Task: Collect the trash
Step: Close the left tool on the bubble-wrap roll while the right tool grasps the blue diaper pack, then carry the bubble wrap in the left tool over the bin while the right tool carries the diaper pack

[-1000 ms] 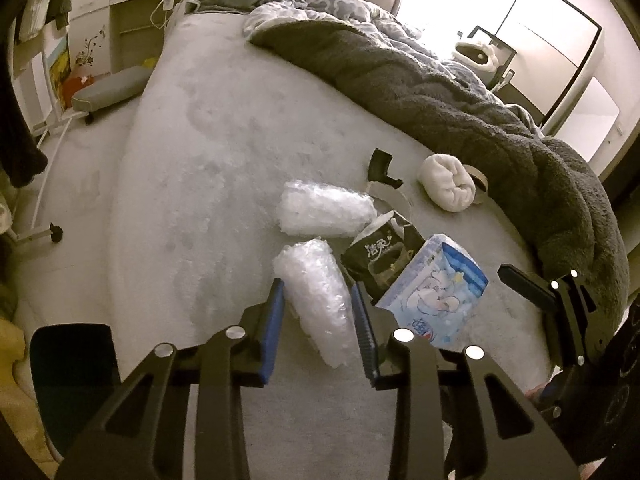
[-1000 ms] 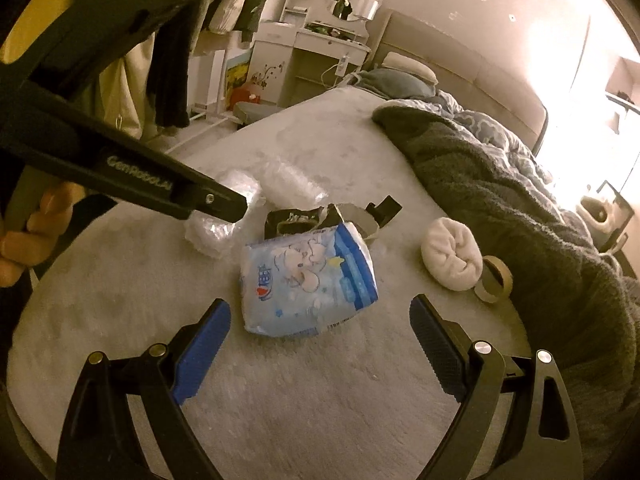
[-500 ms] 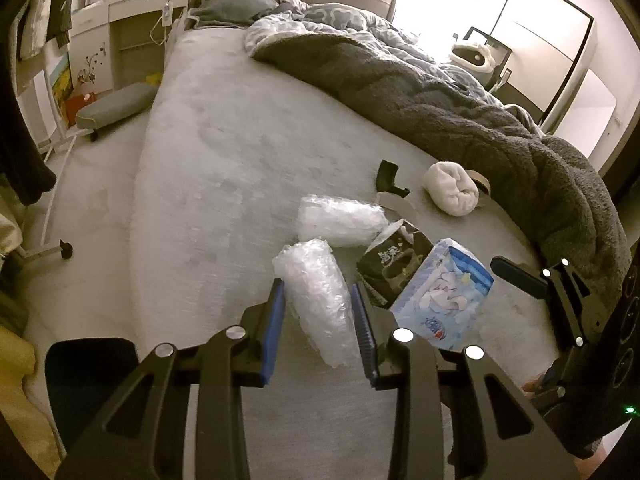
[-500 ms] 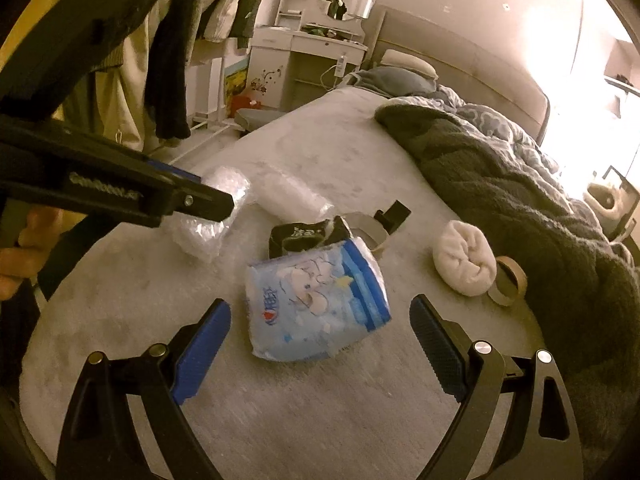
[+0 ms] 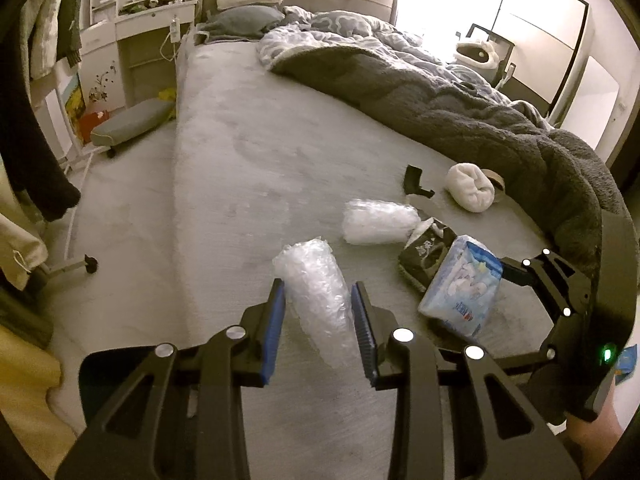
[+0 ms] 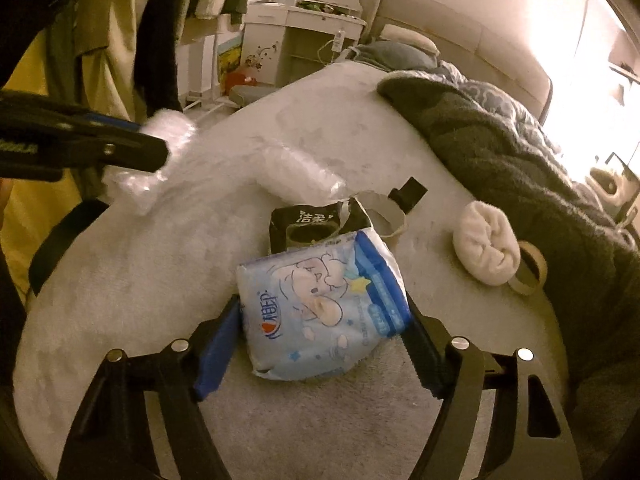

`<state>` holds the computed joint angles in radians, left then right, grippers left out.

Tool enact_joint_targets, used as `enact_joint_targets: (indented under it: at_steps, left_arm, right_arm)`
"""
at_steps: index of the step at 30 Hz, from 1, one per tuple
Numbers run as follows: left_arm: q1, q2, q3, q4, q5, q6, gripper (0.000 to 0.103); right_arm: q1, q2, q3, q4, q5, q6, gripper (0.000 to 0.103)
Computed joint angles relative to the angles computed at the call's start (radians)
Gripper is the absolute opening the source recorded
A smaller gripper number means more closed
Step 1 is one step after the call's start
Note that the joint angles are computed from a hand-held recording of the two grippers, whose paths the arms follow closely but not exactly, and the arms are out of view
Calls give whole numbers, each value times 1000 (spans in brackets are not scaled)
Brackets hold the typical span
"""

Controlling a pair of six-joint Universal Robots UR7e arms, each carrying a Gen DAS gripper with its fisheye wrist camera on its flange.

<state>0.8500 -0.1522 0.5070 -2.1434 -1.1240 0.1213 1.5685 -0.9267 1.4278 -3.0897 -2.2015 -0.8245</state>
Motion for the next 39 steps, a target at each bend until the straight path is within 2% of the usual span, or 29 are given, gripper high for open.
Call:
enact_joint_targets:
  at_steps: [9, 19, 26, 39]
  left_arm:
    - [-2, -69, 104, -82, 30, 68, 36]
    - [3, -149, 255, -187, 45, 144, 36]
    - [17, -198, 315, -196, 76, 145, 36]
    - [56, -269, 386, -190, 122, 102, 36]
  right_arm:
    - [6, -44, 15, 11, 66, 157, 74]
    - [36, -43, 1, 81, 104, 405, 74]
    - [63, -12, -31, 128, 74, 467, 74]
    - [110, 22, -47, 189, 85, 549, 74]
